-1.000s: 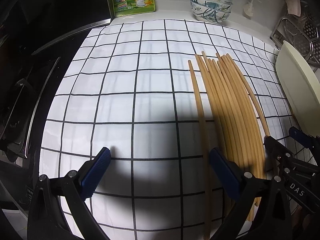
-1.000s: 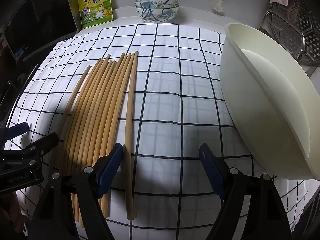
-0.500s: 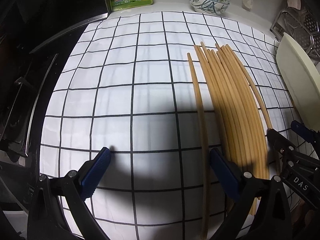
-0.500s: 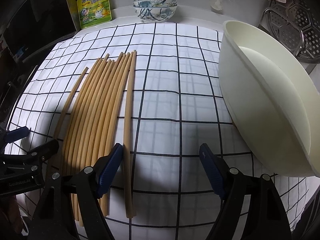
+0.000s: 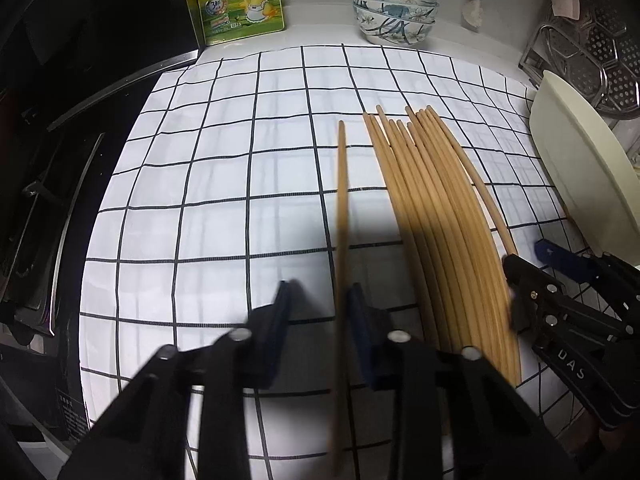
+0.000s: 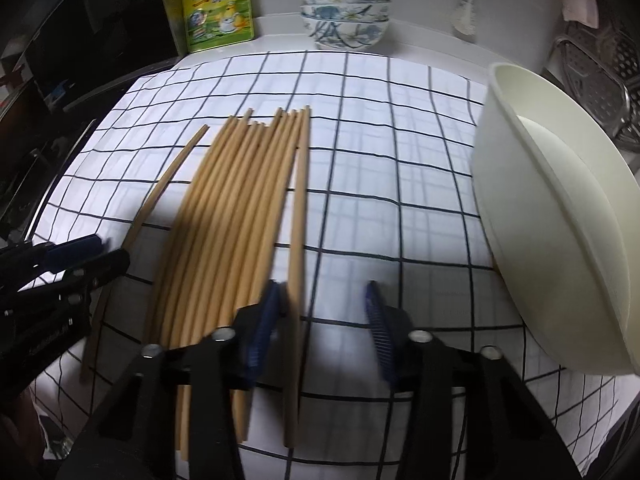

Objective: Organize utensils
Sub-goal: 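Close the left tool on one chopstick while the right tool grasps another chopstick, then lift both held chopsticks and carry them over the white basin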

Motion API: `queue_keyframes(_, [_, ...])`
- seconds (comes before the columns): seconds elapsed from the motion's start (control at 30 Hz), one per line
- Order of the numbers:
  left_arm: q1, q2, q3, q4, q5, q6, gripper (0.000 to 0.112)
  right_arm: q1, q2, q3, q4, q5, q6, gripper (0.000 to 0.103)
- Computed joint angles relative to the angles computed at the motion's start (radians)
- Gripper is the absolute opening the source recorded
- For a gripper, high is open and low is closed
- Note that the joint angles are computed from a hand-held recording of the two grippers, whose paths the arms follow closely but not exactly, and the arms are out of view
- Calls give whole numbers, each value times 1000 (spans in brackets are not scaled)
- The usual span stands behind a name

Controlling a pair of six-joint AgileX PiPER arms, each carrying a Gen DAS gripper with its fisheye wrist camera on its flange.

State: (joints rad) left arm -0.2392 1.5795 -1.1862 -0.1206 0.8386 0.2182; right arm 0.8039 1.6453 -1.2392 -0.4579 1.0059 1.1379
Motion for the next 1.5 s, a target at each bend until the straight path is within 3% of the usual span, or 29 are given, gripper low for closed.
queue_keyframes(0.03, [8, 11, -15, -11, 9, 11, 11, -4, 7, -14, 10, 4, -19, 13])
queue_keyframes(0.07, [16, 23, -31, -25, 22, 23, 8, -9, 17, -31, 18, 12, -36, 7])
queue_keyframes(0.5, [60, 39, -159, -91, 158, 56, 7, -40, -47, -51, 88, -29, -44, 6])
queue_keyframes(0.77, [50, 14, -280, -103, 230, 22, 7, -36, -143, -98, 70, 9, -66, 6])
queue_keyframes(0.97, [-29, 14, -391, -91, 263, -69, 7, -65, -238, -99, 51, 38, -104, 6])
queue_keyframes(1.2, [-181, 65, -535, -67, 284, -187, 7, -196, -387, -36, 77, 58, -206, 6])
queue_keyframes(1.5, [-409, 222, -809, 15, 304, -333, 7, -552, -561, 59, 242, 47, -485, 6])
